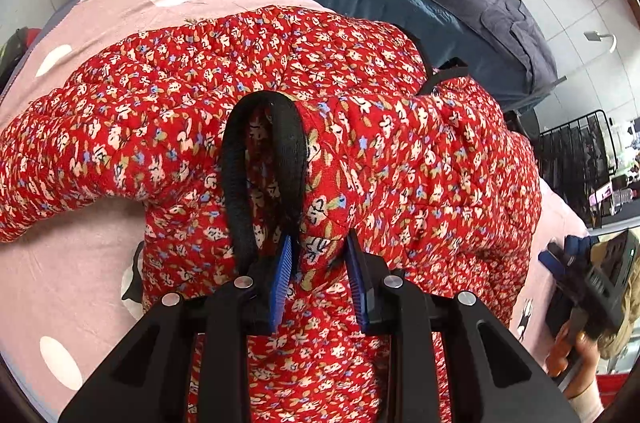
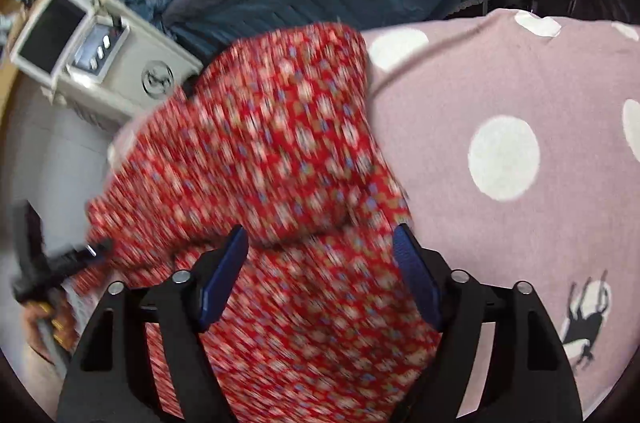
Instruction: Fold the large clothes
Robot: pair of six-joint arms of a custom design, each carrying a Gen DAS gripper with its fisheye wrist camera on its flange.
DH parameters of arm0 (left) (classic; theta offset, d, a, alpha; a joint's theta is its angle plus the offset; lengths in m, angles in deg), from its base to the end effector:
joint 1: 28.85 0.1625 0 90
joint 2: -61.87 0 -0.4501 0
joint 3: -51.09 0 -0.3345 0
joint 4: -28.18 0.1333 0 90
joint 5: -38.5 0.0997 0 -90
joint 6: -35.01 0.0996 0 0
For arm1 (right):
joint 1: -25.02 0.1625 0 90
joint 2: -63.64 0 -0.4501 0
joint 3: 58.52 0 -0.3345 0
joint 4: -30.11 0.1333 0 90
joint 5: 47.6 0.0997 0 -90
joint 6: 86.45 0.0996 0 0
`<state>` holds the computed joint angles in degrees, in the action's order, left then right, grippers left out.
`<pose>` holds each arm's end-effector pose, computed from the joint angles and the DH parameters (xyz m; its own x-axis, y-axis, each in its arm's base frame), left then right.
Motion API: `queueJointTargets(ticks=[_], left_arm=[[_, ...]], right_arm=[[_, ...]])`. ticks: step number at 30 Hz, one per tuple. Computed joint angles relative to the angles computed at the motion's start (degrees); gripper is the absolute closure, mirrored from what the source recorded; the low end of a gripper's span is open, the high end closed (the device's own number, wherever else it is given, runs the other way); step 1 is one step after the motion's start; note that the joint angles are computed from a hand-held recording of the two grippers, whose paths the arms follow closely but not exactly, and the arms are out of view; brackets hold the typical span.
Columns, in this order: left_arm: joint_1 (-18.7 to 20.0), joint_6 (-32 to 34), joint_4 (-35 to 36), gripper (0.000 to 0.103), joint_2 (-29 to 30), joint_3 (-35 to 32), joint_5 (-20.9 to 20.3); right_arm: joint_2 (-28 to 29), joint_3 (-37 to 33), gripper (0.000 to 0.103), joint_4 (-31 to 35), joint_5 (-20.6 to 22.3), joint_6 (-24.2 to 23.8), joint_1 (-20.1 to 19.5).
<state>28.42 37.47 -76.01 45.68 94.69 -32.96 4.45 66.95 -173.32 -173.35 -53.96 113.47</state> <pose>-0.2963 -0.7661 0.0193 -0.7350 0.6084 -0.2994 0.5584 0.7936 0.2418 0.0618 -0.4940 0.2610 -0.6646 0.7449 -0.0587 0.4451 0.3316 -0.8318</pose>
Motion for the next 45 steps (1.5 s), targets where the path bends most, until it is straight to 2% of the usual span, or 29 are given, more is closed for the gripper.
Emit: queueJointTargets(ticks=[2,4,6,7,8,9,10,12,13,15,18,20,23,26,27,28,30,32,34,41,43,45], left_arm=[[-0.14,-0.47,0.47,0.077,0.70,-1.09,-0.09],[-0.22,0.40,0.64,0.077,1.01,-1.20,0.54],[0.26,1.51,1.34,0.077,1.43,-1.99,1.16],[0.33,1.55,2.48,0.077,2.18,-3.15,1.28],[0.43,1.41,3.20,0.077,2.66,-3.81,1.39],[0.54,1.32,3.66,0.076,3.04,-4.29,1.51],[0.70,1.11,4.46,0.075,3.82,-5.26,1.81],[0.80,1.05,5.60,0.074,5.12,-6.26,3.06],[0.82,1.18,5.32,0.073,5.31,-5.92,3.80],[0.85,1.92,3.63,0.069,5.53,-4.44,5.38],[1.15,1.73,1.83,0.067,5.88,-3.62,5.58],[1.39,1.50,1.24,0.065,5.97,-3.47,5.27],[1.52,1.66,-0.09,0.064,5.34,-2.04,5.22],[1.09,2.36,-2.67,0.058,2.86,1.89,6.89],[0.56,2.94,-4.90,0.053,1.57,4.57,8.18],[-0.12,3.60,-8.04,0.040,-0.02,8.05,9.89],[-1.36,5.13,-15.91,0.029,-3.44,15.66,12.91],[-1.88,5.35,-21.98,0.026,-7.08,22.23,12.78],[-2.02,3.40,-23.52,0.022,-9.41,25.66,12.59],[-2.21,-4.27,-25.84,0.022,-18.02,38.04,12.28],[-2.27,-6.24,-24.43,0.022,-18.76,38.45,12.06],[-2.38,-8.01,-24.09,0.022,-20.81,40.88,11.96]], right_arm=[[-0.74,-1.34,0.021,-1.59,3.63,1.85,-1.98],[-2.41,-2.93,0.021,1.67,6.82,4.29,-4.22],[-2.86,-3.42,0.021,1.78,9.69,4.67,-6.39],[-2.96,-4.85,0.021,4.11,9.34,4.87,-6.54],[-3.26,-6.52,0.021,8.84,6.62,4.78,-6.12],[-2.34,-9.06,0.021,14.84,1.49,3.93,-5.59],[-2.26,-10.87,0.021,20.84,-1.23,4.62,-5.89],[-1.96,-12.29,0.021,27.99,-0.21,6.28,-7.72],[-1.59,-11.83,0.019,27.97,1.68,6.34,-9.14],[-0.60,-10.83,0.012,23.59,1.00,4.34,-9.57],[1.31,-14.24,0.007,27.37,-5.80,2.73,-7.65],[1.92,-15.07,0.006,28.00,-7.11,2.71,-7.32],[2.14,-14.73,0.006,26.94,-6.24,4.10,-7.42],[1.81,-13.77,0.006,25.96,-7.18,4.27,-6.98],[1.51,-13.63,0.006,25.42,-7.81,4.72,-6.34],[1.93,-12.75,0.006,23.76,-8.92,5.42,-5.21],[1.02,-10.38,0.006,21.64,-12.53,7.08,-2.57],[1.25,-8.55,0.006,18.57,-16.82,7.76,0.34],[1.39,-6.53,0.006,17.06,-19.43,8.98,2.96],[3.21,0.83,0.006,18.46,-20.19,15.87,11.03],[4.81,2.53,0.006,18.18,-19.69,18.05,13.32],[6.30,3.68,0.006,15.31,-17.31,16.71,14.30]])
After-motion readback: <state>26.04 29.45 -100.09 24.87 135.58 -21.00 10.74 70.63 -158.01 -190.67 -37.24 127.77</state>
